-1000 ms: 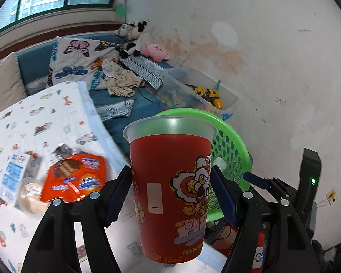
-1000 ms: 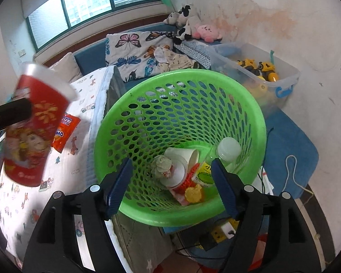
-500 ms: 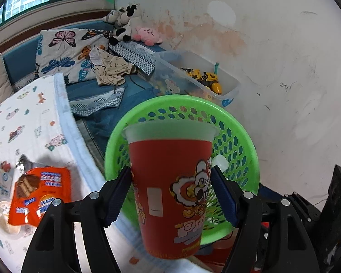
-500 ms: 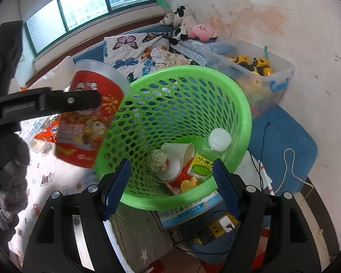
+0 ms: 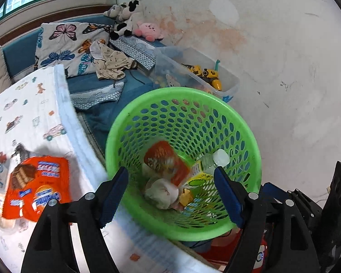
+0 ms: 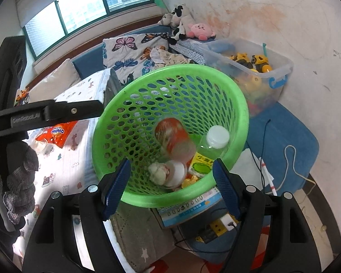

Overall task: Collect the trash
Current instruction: 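Drop the red cup into the green basket with the left gripper, then move both grippers back over the table toward the orange wafer bag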

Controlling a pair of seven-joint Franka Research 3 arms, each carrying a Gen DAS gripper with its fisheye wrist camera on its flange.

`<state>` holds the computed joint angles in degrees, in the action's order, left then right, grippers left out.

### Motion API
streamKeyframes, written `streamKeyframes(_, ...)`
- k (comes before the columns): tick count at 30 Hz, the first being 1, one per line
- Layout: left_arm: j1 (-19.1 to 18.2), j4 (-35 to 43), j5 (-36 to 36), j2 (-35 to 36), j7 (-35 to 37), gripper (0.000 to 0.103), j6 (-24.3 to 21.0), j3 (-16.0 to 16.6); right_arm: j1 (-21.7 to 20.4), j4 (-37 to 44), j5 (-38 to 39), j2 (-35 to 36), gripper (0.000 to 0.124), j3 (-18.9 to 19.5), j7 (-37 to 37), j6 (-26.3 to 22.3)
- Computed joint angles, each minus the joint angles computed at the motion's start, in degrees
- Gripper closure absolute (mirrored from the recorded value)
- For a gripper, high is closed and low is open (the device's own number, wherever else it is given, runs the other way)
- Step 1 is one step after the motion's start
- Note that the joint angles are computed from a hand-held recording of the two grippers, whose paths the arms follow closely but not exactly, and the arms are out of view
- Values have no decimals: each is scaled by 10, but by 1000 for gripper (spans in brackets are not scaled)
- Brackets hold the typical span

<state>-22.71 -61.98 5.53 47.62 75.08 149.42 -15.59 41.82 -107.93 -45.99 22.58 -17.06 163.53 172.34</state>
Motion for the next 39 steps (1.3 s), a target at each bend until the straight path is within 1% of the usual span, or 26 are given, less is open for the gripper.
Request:
streamKeyframes(2, 6, -33, 1, -20, -3, 28, 17, 2, 2, 1, -1, 0, 50, 0, -1, 0)
streamKeyframes(4, 9, -83, 11, -52, -14, 28, 40, 10, 2, 5, 1, 2, 50, 2, -4, -1)
streamKeyframes(6, 17, -134, 17, -83, -20, 28, 68, 10, 4, 8, 3, 4, 50, 4, -7, -2)
streamKeyframes(11, 44, -234, 22, -141, -34, 28, 120, 2, 3, 23, 25, 13, 50, 17, -35, -2)
streamKeyframes(16, 64, -310, 33, -191, -54, 28, 154, 7, 2, 46, 64, 28, 49, 33, -88, -7)
streamKeyframes(19, 71, -349, 43, -219, -74, 28, 173, 17, 4, 63, 93, 40, 45, 40, -125, -10)
streamKeyframes(24, 84, -408, 65, -263, -106, 28, 198, 36, 4, 95, 146, 61, 45, 53, -193, -11)
streamKeyframes(27, 92, -447, 82, -290, -132, 28, 209, 52, -4, 123, 183, 79, 42, 72, -245, -16)
streamKeyframes(28, 93, -455, 88, -296, -140, 28, 211, 56, -3, 130, 191, 85, 41, 73, -257, -17)
streamKeyframes(31, 107, -486, 95, -316, -159, 28, 221, 60, -14, 162, 226, 105, 40, 95, -311, -24)
streamKeyframes(35, 119, -517, 105, -337, -181, 28, 231, 65, -40, 214, 275, 137, 38, 137, -396, -37)
streamKeyframes(36, 123, -525, 106, -342, -185, 28, 234, 66, -50, 230, 289, 147, 37, 154, -424, -41)
streamKeyframes(38, 133, -537, 103, -348, -184, 28, 237, 61, -70, 264, 314, 167, 36, 186, -480, -56)
streamKeyframes(39, 140, -541, 97, -349, -178, 28, 238, 56, -75, 278, 324, 175, 36, 196, -504, -63)
